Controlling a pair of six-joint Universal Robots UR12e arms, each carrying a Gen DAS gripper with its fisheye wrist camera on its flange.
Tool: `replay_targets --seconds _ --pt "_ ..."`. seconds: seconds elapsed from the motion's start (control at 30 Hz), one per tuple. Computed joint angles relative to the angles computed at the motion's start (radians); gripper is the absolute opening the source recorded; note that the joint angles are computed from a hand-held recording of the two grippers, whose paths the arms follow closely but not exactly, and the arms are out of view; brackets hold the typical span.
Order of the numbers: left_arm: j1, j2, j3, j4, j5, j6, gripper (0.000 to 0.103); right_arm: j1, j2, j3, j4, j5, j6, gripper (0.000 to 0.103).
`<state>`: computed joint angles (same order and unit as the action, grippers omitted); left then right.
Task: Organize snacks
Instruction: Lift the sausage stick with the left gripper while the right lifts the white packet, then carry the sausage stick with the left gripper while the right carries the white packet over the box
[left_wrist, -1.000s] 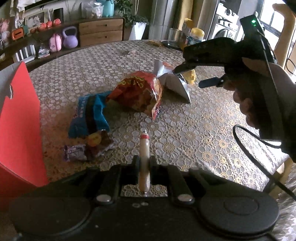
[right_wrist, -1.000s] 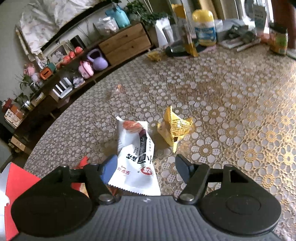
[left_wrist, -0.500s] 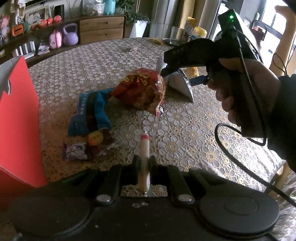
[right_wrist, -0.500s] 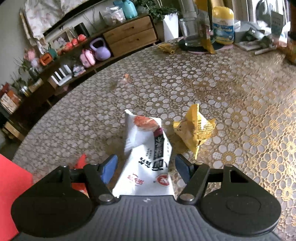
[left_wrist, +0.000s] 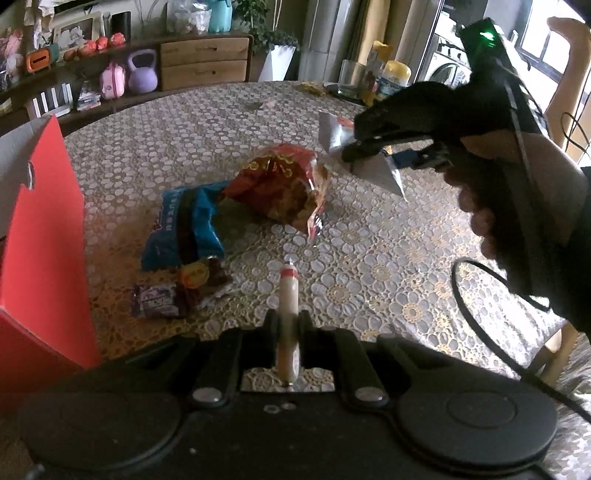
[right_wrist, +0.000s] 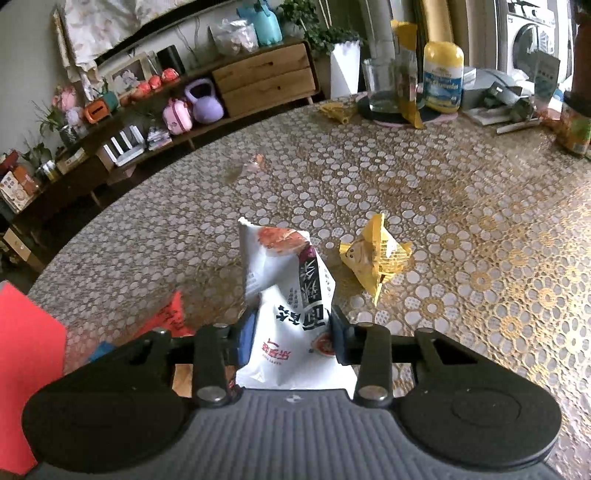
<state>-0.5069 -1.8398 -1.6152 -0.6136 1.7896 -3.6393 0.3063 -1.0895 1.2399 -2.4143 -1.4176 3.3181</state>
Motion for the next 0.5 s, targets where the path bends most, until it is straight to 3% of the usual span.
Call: replay_targets --seconds 0.5 --pt "-0.036 0.045 -0.006 0.028 0.058 -0.006 0.007 -0.014 -0.171 0.151 -0.021 0.061 -0.045 0.039"
